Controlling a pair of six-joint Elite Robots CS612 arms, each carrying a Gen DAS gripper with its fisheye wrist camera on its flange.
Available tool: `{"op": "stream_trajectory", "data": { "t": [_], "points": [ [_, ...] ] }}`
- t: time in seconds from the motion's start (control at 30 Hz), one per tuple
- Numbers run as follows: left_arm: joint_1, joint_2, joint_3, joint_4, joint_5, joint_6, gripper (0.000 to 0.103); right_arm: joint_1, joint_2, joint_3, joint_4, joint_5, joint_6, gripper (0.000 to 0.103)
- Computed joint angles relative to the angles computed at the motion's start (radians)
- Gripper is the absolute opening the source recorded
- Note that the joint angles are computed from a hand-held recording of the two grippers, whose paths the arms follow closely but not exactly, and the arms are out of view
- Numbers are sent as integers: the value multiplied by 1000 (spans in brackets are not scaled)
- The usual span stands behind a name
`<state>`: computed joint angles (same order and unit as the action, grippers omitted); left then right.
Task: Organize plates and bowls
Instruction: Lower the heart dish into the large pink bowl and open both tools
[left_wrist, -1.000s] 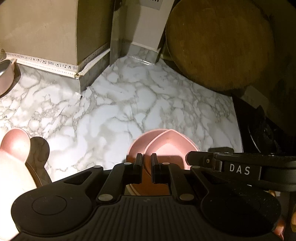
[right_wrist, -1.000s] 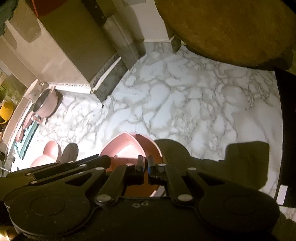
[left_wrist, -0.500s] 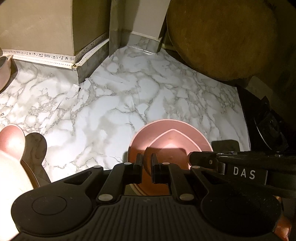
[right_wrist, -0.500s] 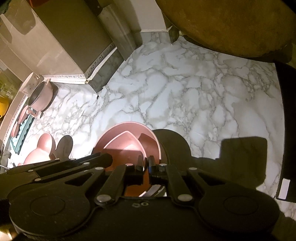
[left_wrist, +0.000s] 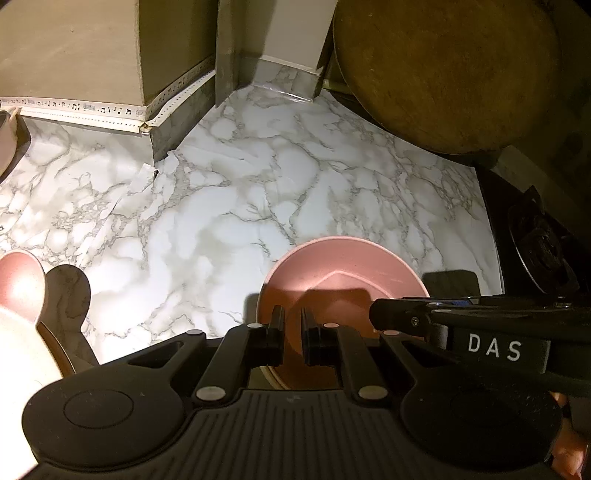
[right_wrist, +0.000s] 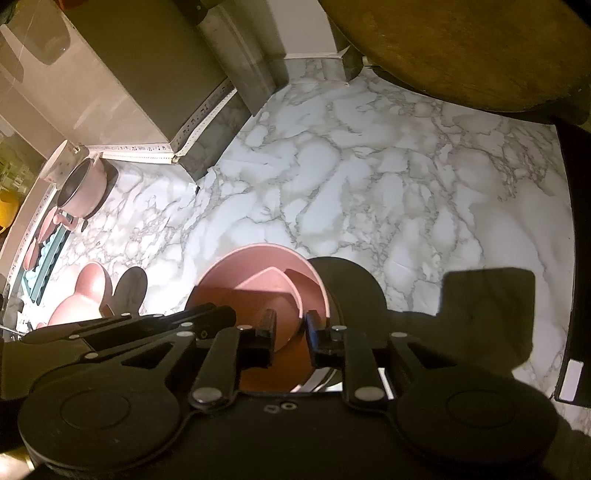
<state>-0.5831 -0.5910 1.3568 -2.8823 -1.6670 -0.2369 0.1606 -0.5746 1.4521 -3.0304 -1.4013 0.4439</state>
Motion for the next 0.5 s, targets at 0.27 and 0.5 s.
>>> {"op": "stream_trajectory", "data": {
  "t": [0.27, 0.5],
  "points": [
    [5, -10, 18, -24, -8, -1, 8, 1, -7, 8, -14, -4, -2, 27],
    [11, -24, 42, -72, -23, 21, 8, 6, -22, 31, -56, -25, -11, 36]
  ]
}}
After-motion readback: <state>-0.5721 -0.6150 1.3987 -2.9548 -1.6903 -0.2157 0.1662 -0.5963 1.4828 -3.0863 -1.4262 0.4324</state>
